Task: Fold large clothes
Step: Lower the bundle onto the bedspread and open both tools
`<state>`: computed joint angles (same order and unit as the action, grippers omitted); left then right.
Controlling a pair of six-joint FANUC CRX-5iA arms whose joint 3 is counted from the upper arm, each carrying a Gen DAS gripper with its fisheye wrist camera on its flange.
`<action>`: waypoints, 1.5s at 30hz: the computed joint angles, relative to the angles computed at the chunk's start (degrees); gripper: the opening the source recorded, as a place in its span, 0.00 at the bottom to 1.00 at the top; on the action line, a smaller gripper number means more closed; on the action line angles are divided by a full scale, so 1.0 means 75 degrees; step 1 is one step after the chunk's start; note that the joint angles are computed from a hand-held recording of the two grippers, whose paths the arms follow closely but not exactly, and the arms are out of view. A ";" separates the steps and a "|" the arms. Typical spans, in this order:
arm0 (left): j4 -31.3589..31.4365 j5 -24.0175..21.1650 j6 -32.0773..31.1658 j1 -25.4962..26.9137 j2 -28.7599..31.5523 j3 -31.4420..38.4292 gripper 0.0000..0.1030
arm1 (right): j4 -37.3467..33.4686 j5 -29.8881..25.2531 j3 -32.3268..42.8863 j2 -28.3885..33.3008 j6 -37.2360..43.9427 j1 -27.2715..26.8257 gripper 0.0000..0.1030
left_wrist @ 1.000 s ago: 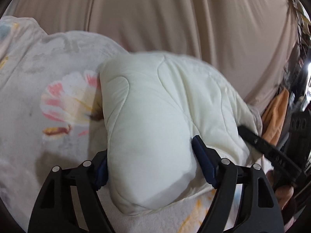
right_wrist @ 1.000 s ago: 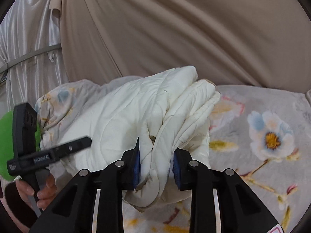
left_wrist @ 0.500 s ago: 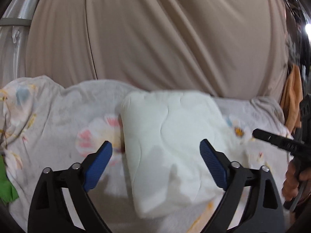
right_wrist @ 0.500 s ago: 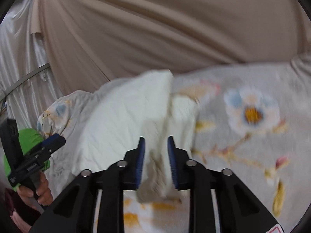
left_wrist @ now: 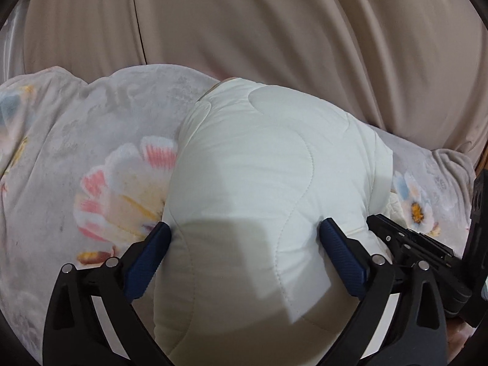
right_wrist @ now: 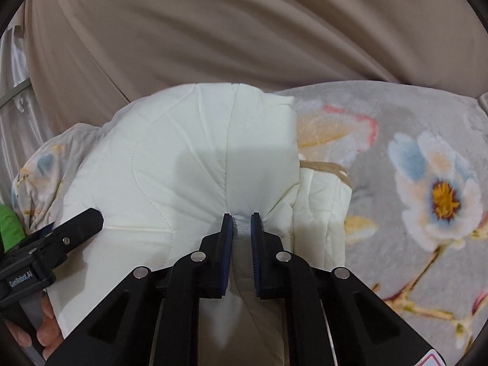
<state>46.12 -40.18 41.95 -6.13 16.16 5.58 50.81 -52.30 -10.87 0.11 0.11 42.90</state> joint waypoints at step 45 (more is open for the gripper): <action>-0.0008 0.0502 -0.1171 0.0931 -0.2983 -0.4088 0.95 | -0.0827 -0.3358 -0.0921 -0.0696 -0.2111 0.3681 0.48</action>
<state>46.06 -36.42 33.16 0.85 -6.21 -25.08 44.61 -77.49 -17.78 -5.11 -15.72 70.51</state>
